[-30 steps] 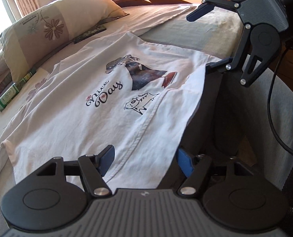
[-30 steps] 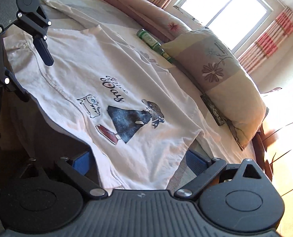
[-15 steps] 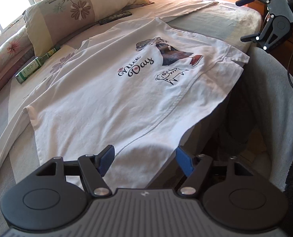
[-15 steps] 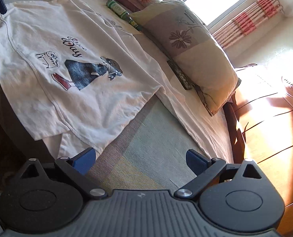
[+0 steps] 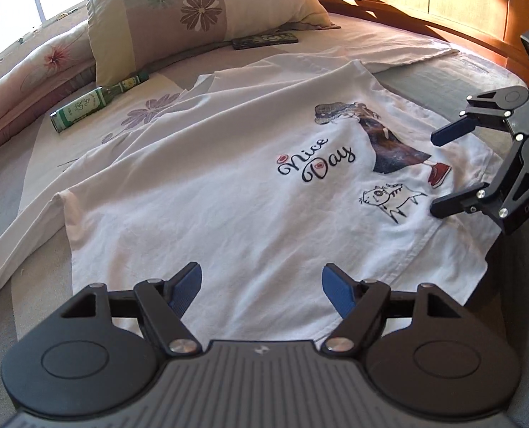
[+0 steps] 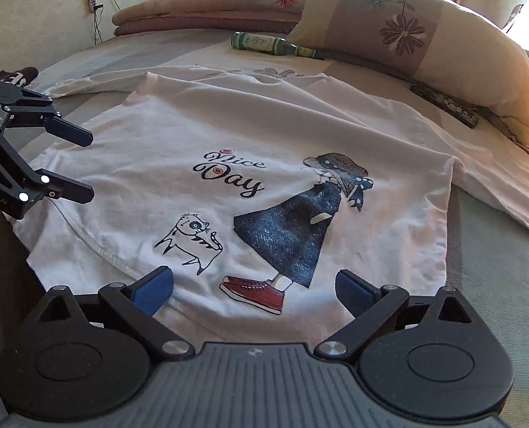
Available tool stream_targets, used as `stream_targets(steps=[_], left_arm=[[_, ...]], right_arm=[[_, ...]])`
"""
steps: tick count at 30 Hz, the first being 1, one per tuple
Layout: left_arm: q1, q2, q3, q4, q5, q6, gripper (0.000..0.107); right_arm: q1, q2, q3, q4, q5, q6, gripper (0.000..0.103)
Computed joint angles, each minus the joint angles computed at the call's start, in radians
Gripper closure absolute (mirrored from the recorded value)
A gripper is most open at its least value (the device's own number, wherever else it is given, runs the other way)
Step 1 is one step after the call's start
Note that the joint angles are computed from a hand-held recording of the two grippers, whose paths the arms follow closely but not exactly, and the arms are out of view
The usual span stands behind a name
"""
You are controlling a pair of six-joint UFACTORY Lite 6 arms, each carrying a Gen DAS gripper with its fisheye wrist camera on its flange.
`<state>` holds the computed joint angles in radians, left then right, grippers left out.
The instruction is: Fold clothes
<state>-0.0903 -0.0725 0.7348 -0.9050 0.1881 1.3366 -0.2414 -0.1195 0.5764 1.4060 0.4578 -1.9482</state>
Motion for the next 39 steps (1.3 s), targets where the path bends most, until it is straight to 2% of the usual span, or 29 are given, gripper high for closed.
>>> stream_targets(steps=[1,2,4,6,9,10,13,14,16,19,20,21,23,24,27,30,32,33,36,39], left_arm=[[0.03,0.008,-0.02,-0.08,-0.002,0.097,0.029],[0.091,0.011,-0.035,-0.169,0.039,0.196,0.028],[0.235,0.029,-0.03,-0.223,0.164,0.27,0.026],[0.328,0.019,-0.023,-0.145,0.211,0.227,0.026],[0.339,0.036,0.055,0.062,0.237,0.023,0.028],[0.33,0.048,0.085,0.057,0.244,0.021,0.028],[0.272,0.148,0.216,-0.064,0.263,0.076,0.028],[0.232,0.195,0.265,-0.088,0.245,0.072,0.028],[0.158,0.298,0.372,-0.123,0.212,0.059,0.028],[0.084,0.469,0.526,-0.047,0.165,-0.048,0.028],[0.071,0.515,0.556,-0.038,0.13,-0.055,0.027],[0.074,0.549,0.579,-0.07,0.114,-0.026,0.021],[0.107,0.61,0.641,-0.163,0.137,0.036,0.021],[0.119,0.647,0.689,-0.149,0.134,0.004,0.021],[0.135,0.77,0.861,0.015,0.113,-0.191,0.019],[0.147,0.857,1.009,0.192,0.153,-0.414,0.016],[0.138,0.83,0.984,0.246,0.143,-0.461,0.021],[0.135,0.795,0.941,0.218,0.14,-0.423,0.022],[0.132,0.605,0.713,-0.01,0.167,-0.133,0.022],[0.126,0.413,0.473,-0.192,0.23,0.142,0.021]], right_arm=[[-0.019,0.028,-0.003,0.062,0.0,-0.076,0.0],[-0.074,0.04,-0.006,0.082,0.039,-0.122,0.0],[-0.178,0.066,0.025,0.007,0.074,-0.088,0.0],[-0.277,0.086,0.078,-0.145,0.129,0.009,0.0],[-0.314,0.074,0.15,-0.327,0.168,0.179,0.0],[-0.316,0.081,0.178,-0.343,0.193,0.212,0.0],[-0.27,0.15,0.292,-0.243,0.289,0.249,0.0],[-0.221,0.193,0.334,-0.204,0.262,0.242,0.0],[-0.099,0.302,0.425,-0.159,0.136,0.241,0.0],[0.037,0.495,0.574,-0.179,-0.052,0.281,0.0],[0.044,0.557,0.62,-0.166,-0.066,0.266,0.0],[0.028,0.606,0.665,-0.111,-0.037,0.236,0.0],[0.008,0.681,0.766,-0.122,-0.03,0.286,0.0],[0.002,0.721,0.827,-0.152,-0.028,0.331,0.0],[0.008,0.846,1.02,-0.285,-0.046,0.494,0.0],[0.015,0.934,1.184,-0.482,-0.009,0.716,0.0],[0.013,0.896,1.162,-0.531,0.015,0.748,0.0],[0.003,0.833,1.096,-0.497,0.042,0.701,0.0],[-0.054,0.637,0.855,-0.338,0.207,0.426,0.0],[-0.07,0.446,0.579,-0.306,0.261,0.191,0.0]])
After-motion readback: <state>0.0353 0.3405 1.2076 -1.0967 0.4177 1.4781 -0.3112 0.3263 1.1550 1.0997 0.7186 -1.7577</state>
